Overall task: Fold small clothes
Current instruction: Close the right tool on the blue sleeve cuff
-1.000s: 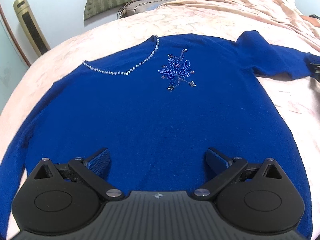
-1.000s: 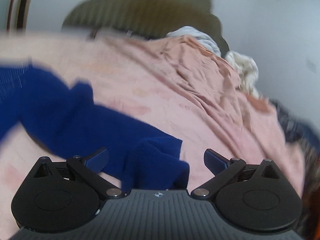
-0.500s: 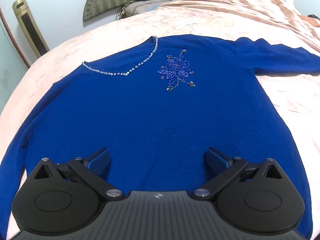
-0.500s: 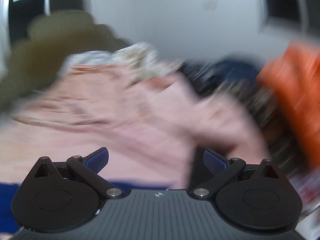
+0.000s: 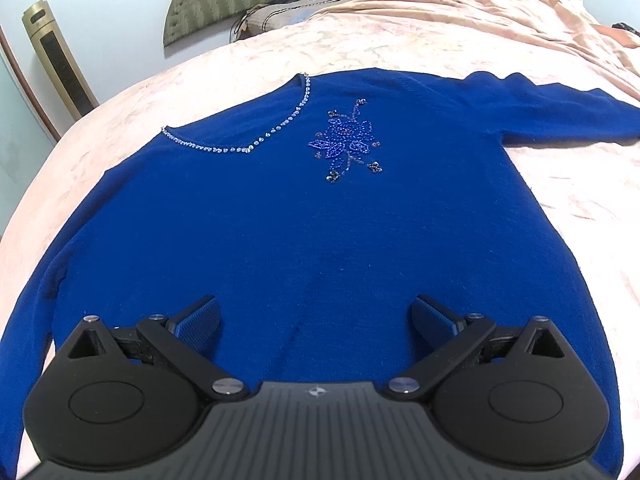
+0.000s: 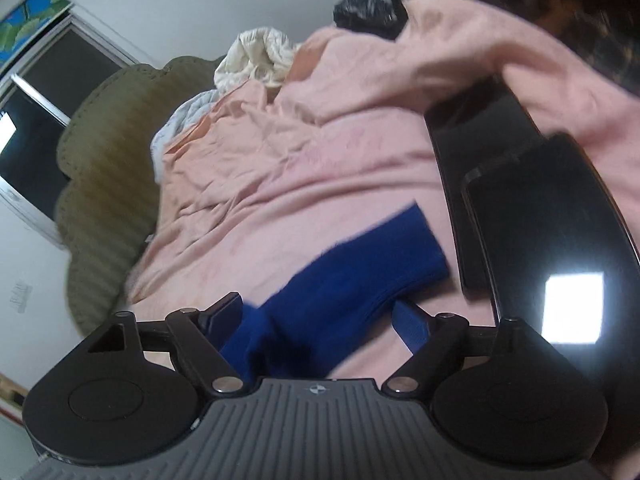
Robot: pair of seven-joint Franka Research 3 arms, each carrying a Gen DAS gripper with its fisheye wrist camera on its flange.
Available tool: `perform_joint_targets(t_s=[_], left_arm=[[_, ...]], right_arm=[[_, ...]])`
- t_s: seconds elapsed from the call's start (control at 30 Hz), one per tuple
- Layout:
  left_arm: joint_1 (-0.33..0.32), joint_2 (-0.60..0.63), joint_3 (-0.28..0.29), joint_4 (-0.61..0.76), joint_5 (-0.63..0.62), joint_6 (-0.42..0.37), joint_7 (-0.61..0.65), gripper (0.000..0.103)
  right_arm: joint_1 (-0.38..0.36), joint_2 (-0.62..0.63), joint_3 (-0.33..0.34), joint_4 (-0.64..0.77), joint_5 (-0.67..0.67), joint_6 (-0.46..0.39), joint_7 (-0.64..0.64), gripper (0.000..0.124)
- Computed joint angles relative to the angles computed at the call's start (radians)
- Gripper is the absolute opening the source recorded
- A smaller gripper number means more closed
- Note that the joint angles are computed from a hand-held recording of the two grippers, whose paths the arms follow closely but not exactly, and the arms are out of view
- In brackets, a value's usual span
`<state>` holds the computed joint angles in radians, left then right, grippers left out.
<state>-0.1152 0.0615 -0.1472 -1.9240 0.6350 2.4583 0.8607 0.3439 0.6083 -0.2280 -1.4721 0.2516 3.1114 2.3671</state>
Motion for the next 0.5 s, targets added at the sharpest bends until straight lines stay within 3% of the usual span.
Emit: perform_joint_targets(t_s=[0.03, 0.1, 0.17, 0.23, 0.27, 0.33, 0.37, 0.5], left_arm=[[0.000, 0.000, 0.000, 0.000, -0.001, -0.002, -0.001, 0.103], [0.001, -0.002, 0.001, 0.000, -0.006, -0.006, -0.001, 0.103], [0.002, -0.003, 0.002, 0.000, -0.004, -0.009, -0.004, 0.103], [0.003, -0.002, 0.003, 0.002, 0.001, -0.013, -0.009, 0.103], [0.004, 0.000, 0.003, 0.004, -0.002, -0.013, -0.008, 0.103], [0.006, 0.000, 0.004, 0.003, -0.011, -0.009, -0.002, 0.103], [0.007, -0.001, 0.004, 0.002, -0.012, -0.007, 0.000, 0.103], [0.011, -0.012, 0.008, -0.009, 0.013, 0.005, -0.021, 0.103]], right_arm=[[-0.022, 0.025, 0.021, 0.035, 0.012, -0.012, 0.002, 0.079], [0.007, 0.071, -0.037, 0.081, 0.008, -0.026, 0.058, 0.072], [0.045, 0.098, -0.111, 0.127, -0.034, -0.087, 0.108, 0.047], [0.028, 0.105, -0.101, 0.149, -0.056, -0.108, 0.128, 0.017], [0.024, 0.099, -0.100, 0.148, -0.072, -0.116, 0.135, 0.010], [0.033, 0.089, -0.124, 0.142, -0.123, -0.105, 0.144, 0.010], [0.063, 0.084, -0.175, 0.139, -0.163, -0.107, 0.162, 0.010], [0.253, 0.078, -0.483, 0.100, -0.349, -0.110, 0.323, 0.010]])
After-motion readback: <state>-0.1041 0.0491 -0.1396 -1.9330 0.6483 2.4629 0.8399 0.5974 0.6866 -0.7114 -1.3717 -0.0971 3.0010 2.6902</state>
